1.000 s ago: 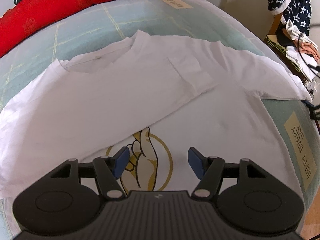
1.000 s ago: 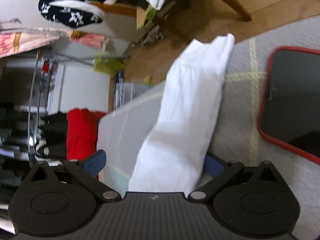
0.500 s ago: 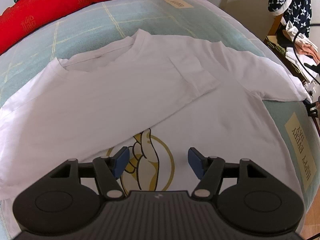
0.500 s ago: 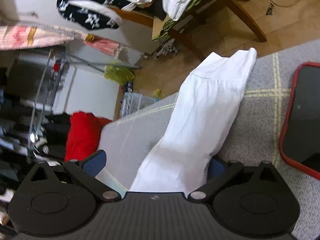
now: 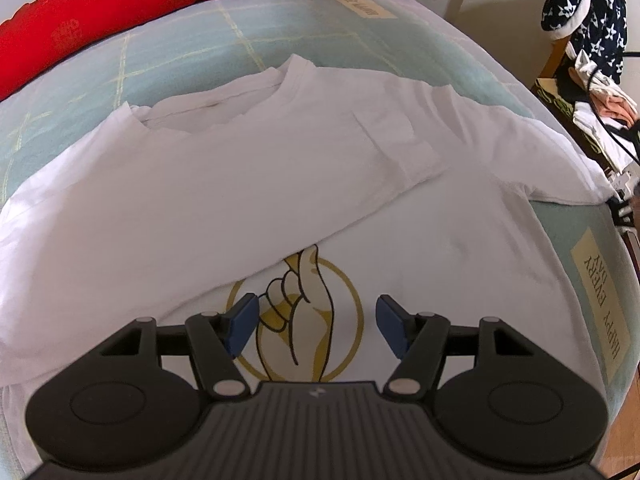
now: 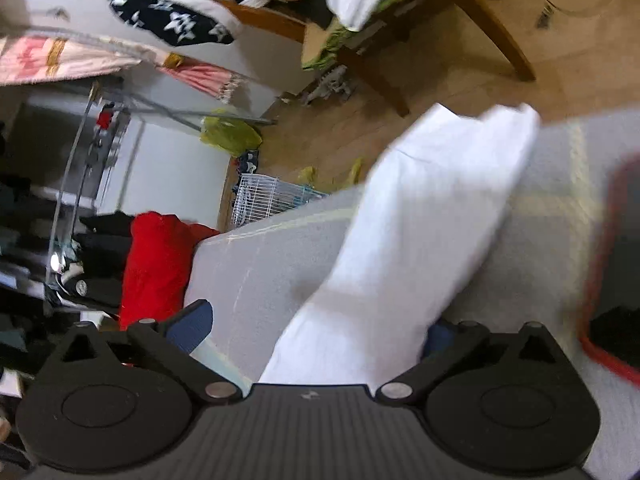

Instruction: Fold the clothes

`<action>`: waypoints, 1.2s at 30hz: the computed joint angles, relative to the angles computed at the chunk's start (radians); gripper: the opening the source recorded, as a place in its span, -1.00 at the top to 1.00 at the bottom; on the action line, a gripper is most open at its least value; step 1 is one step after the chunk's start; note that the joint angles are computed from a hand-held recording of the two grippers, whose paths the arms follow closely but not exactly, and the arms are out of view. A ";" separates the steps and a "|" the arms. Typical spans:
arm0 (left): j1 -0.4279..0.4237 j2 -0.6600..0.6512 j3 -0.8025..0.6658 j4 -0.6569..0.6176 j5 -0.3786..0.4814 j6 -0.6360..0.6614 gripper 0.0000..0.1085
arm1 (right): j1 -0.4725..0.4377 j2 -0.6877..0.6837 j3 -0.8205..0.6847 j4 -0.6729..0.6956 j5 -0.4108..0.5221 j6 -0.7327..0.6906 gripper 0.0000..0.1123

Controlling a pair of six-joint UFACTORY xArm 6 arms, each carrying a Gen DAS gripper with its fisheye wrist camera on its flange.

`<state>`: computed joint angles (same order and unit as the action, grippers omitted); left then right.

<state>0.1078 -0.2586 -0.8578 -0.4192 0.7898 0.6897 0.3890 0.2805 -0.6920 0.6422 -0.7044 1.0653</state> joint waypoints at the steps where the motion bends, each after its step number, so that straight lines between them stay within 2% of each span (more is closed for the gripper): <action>1: 0.001 0.000 0.001 0.003 -0.001 -0.001 -0.21 | -0.011 0.008 -0.012 -0.014 0.003 -0.008 -0.83; 4: 0.004 -0.001 0.004 0.008 -0.003 -0.003 -0.21 | -0.029 0.064 -0.003 -0.084 -0.121 0.020 -0.83; 7: 0.002 -0.005 0.009 0.013 -0.006 -0.008 -0.21 | -0.051 0.046 0.017 -0.165 -0.106 0.036 -0.83; 9: 0.000 -0.007 0.012 0.017 -0.010 -0.011 -0.22 | -0.089 0.037 0.039 -0.306 -0.144 0.138 -0.83; 10: -0.001 -0.007 0.014 0.019 -0.012 -0.012 -0.22 | -0.099 0.041 0.042 -0.352 -0.176 0.145 -0.83; 16: -0.002 -0.008 0.013 0.025 -0.018 -0.012 -0.23 | -0.111 0.064 0.009 -0.342 -0.145 0.134 -0.83; 19: -0.002 -0.009 0.012 0.028 -0.021 -0.011 -0.23 | -0.130 0.089 0.010 -0.425 -0.257 0.240 -0.83; 23: 0.000 -0.012 0.013 0.030 -0.026 -0.011 -0.23 | -0.135 0.085 0.002 -0.494 -0.328 0.304 -0.83; 31: 0.034 -0.043 0.030 0.023 -0.039 0.019 -0.23 | -0.144 0.100 -0.117 -0.695 -0.309 0.359 -0.83; 36: 0.070 -0.062 0.038 0.030 -0.048 0.052 -0.23 | -0.111 0.104 -0.205 -0.756 -0.201 0.360 -0.83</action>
<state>0.1776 -0.3203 -0.8196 -0.3895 0.7417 0.7416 0.2779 0.3850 -0.8967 -0.1141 -0.9051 1.4251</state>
